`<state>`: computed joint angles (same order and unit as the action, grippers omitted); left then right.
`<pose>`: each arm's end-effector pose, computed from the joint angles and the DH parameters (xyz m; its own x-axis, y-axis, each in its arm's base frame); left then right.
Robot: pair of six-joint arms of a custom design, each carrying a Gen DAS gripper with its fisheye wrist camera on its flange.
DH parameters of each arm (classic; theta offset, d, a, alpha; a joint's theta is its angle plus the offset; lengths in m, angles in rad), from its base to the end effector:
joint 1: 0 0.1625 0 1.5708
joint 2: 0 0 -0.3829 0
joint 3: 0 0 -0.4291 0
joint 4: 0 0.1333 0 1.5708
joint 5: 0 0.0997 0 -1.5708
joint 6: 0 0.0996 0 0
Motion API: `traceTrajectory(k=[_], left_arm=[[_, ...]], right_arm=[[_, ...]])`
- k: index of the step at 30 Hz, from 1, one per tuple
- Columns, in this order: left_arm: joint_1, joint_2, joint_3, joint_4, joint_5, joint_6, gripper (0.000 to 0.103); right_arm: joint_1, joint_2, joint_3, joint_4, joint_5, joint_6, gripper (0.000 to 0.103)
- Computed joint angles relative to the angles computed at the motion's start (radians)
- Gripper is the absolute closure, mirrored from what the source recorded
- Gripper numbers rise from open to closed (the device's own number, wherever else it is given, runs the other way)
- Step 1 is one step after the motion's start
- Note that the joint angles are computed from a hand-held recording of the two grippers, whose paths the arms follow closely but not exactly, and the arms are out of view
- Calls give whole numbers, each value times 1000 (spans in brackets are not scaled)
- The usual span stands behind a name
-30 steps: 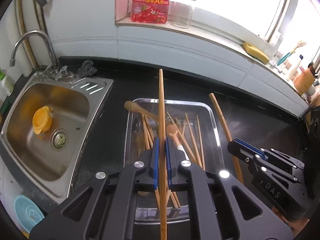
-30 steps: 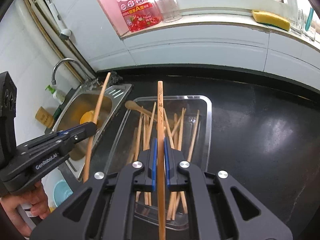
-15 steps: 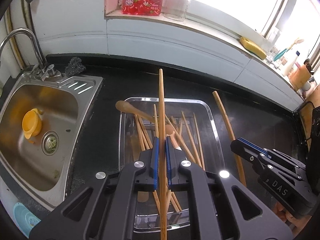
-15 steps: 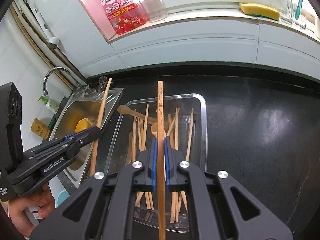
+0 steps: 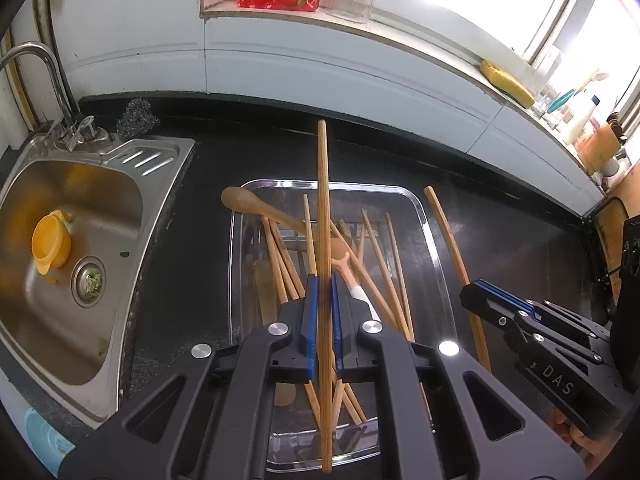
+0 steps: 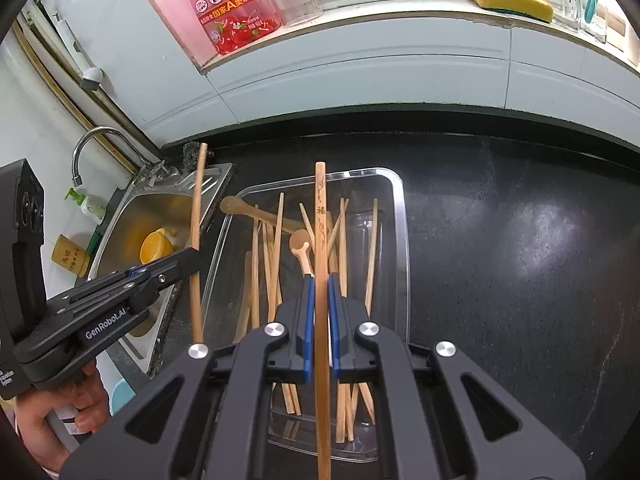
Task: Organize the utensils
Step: 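Carry the chopstick with the left tool over the container while the right tool carries its own, then open the left tool to drop its chopstick in the container while the right tool drops its own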
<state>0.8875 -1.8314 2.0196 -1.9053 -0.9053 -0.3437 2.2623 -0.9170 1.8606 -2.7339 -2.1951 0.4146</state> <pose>-0.1223 -0.4587 0.3892 -0.8383 0.1433 -0.5260 0.3634 0.8662 -0.3431 0.4402 -0.4140 0.0618 -0.8970 -0.0810 0.4345 -0.2852 0.8570 -0.4291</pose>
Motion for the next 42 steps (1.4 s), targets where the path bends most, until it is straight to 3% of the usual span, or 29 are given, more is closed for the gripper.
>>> traceTrajectory(k=[10,15,16,17,18,19,24,26,29,32,36,42], left_arm=[[27,29,-15,-24,-17,32,97],[28,46,-36,-18,43,-10,93],[21,40,-38,-29,63,-10,78],[16,33,-38,-49,77,-5,42],[4,18,-28,-95,108,4,29],[0,8,-23,-126,117,15,25],[-5,15,-51,-143,128,1,23],[-5,19,-55,-135,120,-20,6],[-17,37,-60,-107,98,-44,6],[-54,54,-42,-93,114,-36,6],[-114,88,-16,-88,112,-45,6],[-217,164,12,-79,74,-108,6]], right_arm=[[-9,31,-36,17,-1,-8,95],[-29,85,-98,78,-30,-2,94],[-29,87,-101,87,-45,-2,78],[-24,90,-103,93,-80,-10,35],[-17,94,-104,94,-129,-15,19],[-8,97,-94,60,-175,-32,15],[-14,66,-53,44,-217,-32,15],[-23,42,-27,36,-202,-29,6],[-39,0,9,62,-181,-20,6],[-49,-55,48,148,-200,42,6],[-61,-160,152,103,-232,60,6],[-84,-357,292,129,-281,80,6]])
